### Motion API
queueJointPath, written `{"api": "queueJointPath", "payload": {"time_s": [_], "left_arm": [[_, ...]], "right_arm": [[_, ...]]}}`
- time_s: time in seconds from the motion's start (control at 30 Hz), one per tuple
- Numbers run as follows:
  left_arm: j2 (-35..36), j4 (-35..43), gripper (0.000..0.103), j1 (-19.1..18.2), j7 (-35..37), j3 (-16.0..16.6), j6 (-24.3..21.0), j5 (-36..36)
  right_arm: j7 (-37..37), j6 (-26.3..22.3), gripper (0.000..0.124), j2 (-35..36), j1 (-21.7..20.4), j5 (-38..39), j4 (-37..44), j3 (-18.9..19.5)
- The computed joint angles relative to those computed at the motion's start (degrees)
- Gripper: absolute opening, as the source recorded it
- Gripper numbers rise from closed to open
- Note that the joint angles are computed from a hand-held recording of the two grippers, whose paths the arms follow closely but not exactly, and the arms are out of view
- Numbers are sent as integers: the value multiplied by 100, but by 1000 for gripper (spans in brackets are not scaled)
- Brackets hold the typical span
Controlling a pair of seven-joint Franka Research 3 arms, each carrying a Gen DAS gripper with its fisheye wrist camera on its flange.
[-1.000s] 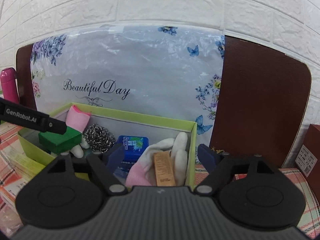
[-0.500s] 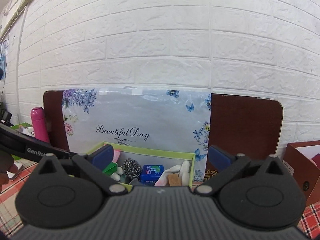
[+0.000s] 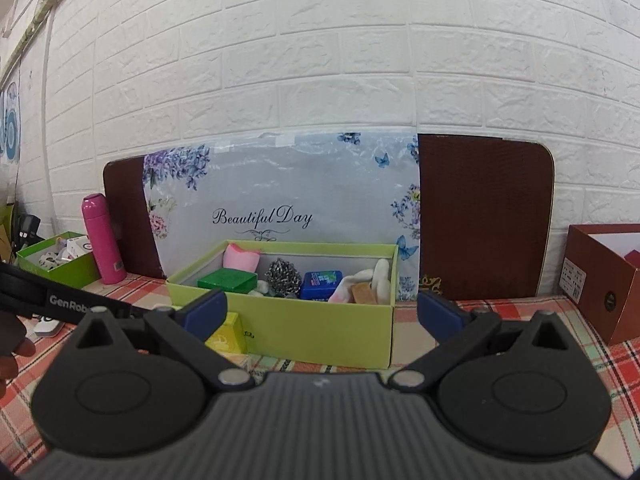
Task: Organize objects
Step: 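Move both tools back to the cotton swabs and red tape, then grasp the bagged cotton swabs with the left tool while the right tool grasps the red tape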
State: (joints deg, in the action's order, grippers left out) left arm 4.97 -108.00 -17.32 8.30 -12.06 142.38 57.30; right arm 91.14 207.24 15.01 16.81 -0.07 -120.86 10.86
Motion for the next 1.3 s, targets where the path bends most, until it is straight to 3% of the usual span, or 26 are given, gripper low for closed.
{"api": "queueJointPath", "payload": {"time_s": [0.37, 0.5, 0.6, 0.67, 0.77, 0.8, 1.03, 1.07, 1.3], "left_arm": [[-301, -637, 86, 147, -293, -22, 88, -417], [-472, -975, 86, 260, -474, -22, 242, -458], [-594, -1229, 86, 348, -517, -34, 390, -470], [-685, -1413, 86, 411, -614, -41, 542, -385], [-802, -1673, 86, 519, -711, -39, 882, -334], [-823, -1733, 86, 553, -719, -39, 983, -345], [-689, -1776, 86, 717, -658, -31, 1489, -333], [-597, -1700, 86, 728, -598, -16, 1563, -330], [267, -938, 86, 572, -398, 176, 1783, -132]], "right_arm": [[-2, -250, 103, 39, -25, -159, -190, 120], [491, -568, 103, 260, -695, -1191, -68, 744], [374, -953, 101, 482, -798, -1485, 128, 939], [146, -1238, 82, 661, -949, -1613, 273, 1186], [-204, -1746, 65, 1050, -1415, -1797, 585, 1841], [-332, -1864, 62, 1156, -1420, -1784, 686, 1904], [-1153, -2188, 60, 1835, -1457, -1566, 1402, 2282], [-1259, -2252, 44, 1867, -1442, -1529, 1463, 2289], [-1532, -1954, 44, 1342, -1755, -938, 692, 2436]]}}
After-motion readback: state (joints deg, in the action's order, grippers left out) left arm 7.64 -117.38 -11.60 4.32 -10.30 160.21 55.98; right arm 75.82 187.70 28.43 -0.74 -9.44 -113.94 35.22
